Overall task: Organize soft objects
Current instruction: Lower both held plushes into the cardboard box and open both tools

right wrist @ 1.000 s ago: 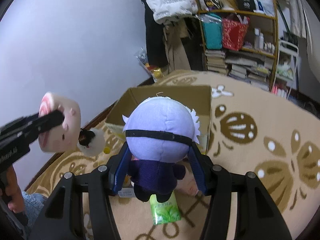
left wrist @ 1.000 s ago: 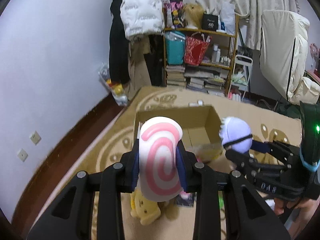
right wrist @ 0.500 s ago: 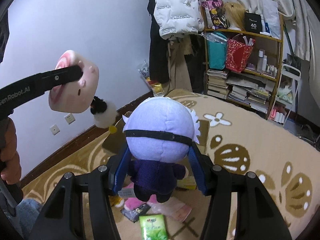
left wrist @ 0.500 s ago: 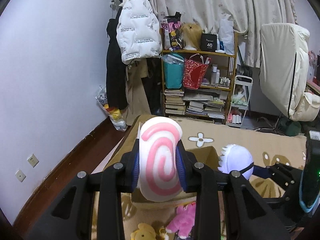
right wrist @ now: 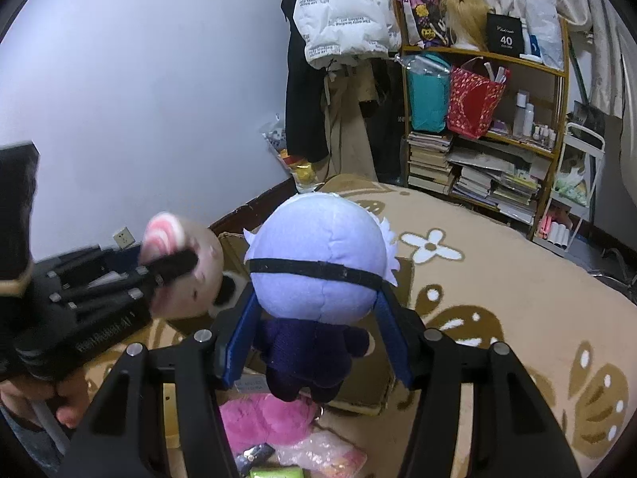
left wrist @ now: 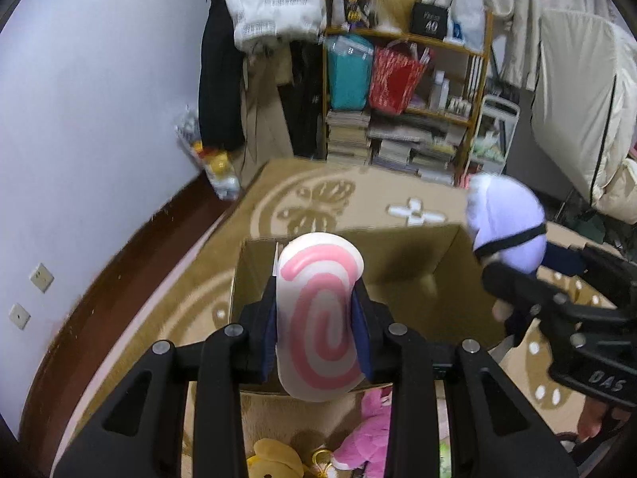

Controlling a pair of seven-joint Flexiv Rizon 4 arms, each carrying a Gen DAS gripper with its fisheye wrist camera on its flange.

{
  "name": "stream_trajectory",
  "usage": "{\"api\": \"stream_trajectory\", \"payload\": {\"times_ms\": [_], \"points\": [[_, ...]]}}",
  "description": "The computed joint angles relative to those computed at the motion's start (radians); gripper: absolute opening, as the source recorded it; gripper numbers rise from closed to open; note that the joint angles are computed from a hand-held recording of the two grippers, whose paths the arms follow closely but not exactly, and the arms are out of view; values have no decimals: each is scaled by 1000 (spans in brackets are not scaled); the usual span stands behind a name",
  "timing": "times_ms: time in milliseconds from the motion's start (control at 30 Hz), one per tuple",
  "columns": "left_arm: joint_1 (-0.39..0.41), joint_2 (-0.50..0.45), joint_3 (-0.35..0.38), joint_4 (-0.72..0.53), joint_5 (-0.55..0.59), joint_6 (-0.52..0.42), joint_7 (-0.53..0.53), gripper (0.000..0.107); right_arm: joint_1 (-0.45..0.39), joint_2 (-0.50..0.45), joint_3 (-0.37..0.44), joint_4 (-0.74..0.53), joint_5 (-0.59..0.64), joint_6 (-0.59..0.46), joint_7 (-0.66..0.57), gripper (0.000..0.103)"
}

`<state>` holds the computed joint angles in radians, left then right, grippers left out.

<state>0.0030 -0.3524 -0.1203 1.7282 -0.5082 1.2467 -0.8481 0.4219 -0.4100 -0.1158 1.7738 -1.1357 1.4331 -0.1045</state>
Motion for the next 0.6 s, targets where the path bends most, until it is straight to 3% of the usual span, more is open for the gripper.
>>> {"api": "stream_trajectory", "payload": {"times_ms": [167,333,400,533,600], "points": [[-34,-50,69,-45,119,-44,-113,34,-12,-51,36,-25,124,4,-116,63],[-24,-60,70,-52,166,-64,-156,39,7,-68,42,-25,253,-16,-219,65],[-28,-57,76,-43,187,-46,-168,55,23,-64,24,-13,274,-7,-229,66],[-27,-40,71,-18,212,9,-165,68,52,-55,-8,0,290,-11,-229,69],[-20,-30,63,-6,208,15,-157,78,63,-49,-23,3,288,-10,-216,83]]}}
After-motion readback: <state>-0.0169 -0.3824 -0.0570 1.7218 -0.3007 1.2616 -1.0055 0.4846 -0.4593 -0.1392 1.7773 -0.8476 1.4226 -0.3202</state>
